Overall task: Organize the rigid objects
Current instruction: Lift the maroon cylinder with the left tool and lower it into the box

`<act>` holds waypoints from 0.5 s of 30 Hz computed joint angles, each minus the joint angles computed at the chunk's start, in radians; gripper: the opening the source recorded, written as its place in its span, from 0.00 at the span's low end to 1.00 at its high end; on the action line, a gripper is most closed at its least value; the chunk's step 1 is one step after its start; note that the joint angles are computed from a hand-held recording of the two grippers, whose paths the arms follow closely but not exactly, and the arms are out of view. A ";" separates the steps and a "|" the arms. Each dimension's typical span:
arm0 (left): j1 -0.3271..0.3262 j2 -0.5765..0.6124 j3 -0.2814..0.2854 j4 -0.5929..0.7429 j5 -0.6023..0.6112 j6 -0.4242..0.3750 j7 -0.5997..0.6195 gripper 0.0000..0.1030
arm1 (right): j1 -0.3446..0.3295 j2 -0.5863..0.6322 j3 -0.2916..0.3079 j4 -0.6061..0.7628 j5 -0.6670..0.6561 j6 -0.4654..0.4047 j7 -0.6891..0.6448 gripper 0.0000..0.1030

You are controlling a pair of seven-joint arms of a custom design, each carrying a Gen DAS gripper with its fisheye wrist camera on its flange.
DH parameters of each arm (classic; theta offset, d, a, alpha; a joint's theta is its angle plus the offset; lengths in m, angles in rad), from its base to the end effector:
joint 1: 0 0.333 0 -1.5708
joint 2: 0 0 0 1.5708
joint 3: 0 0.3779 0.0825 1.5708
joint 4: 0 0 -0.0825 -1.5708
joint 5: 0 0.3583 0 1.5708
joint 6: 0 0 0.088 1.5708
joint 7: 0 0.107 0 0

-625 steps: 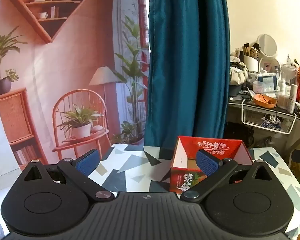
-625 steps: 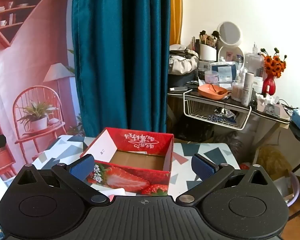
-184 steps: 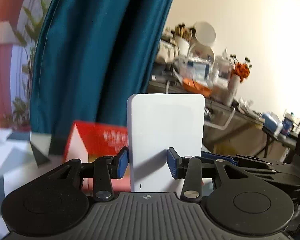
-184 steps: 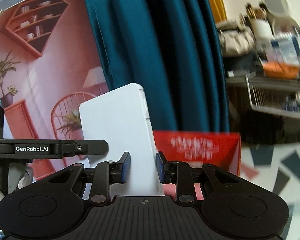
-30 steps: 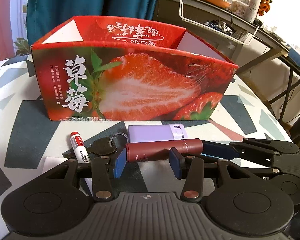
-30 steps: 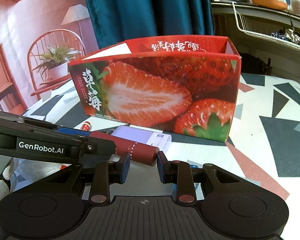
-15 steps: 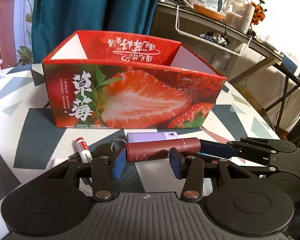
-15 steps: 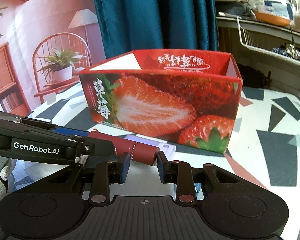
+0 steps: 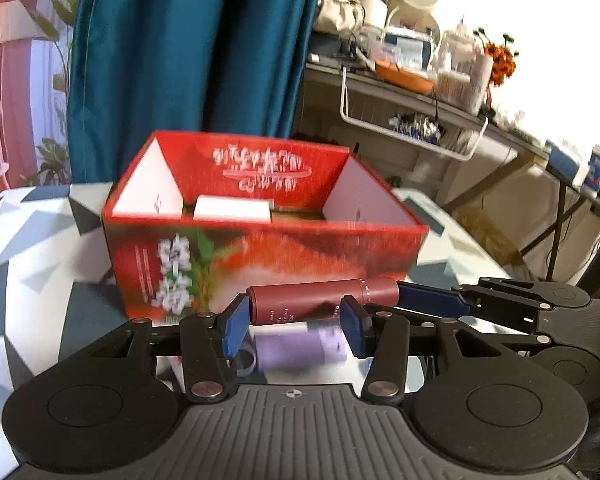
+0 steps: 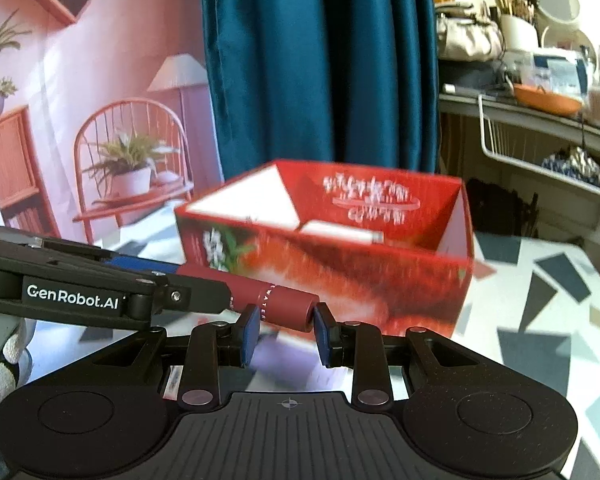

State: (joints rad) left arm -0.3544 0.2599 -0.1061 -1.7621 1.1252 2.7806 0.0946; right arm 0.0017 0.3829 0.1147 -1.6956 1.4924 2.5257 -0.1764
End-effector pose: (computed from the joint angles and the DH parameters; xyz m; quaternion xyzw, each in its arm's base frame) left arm 0.5785 -0.3224 0.5570 -0.6545 0.5897 -0.3768 0.2861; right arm 0.6895 0.0583 0.4851 -0.7624 0.3516 -0.1716 0.5154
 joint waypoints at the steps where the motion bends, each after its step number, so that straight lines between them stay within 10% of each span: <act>1: 0.006 0.006 0.000 0.016 -0.012 0.003 0.013 0.51 | 0.002 0.008 0.000 0.024 -0.006 -0.002 0.010 0.27; 15: 0.103 0.247 -0.034 0.370 -0.499 -0.072 0.449 0.59 | 0.075 0.353 -0.009 0.612 -0.474 -0.038 0.520 0.27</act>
State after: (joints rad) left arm -0.2514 0.5067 -0.1400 -1.3925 0.6266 2.7082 0.5434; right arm 0.0768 0.7363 0.1054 -1.0831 1.0181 2.4878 0.3432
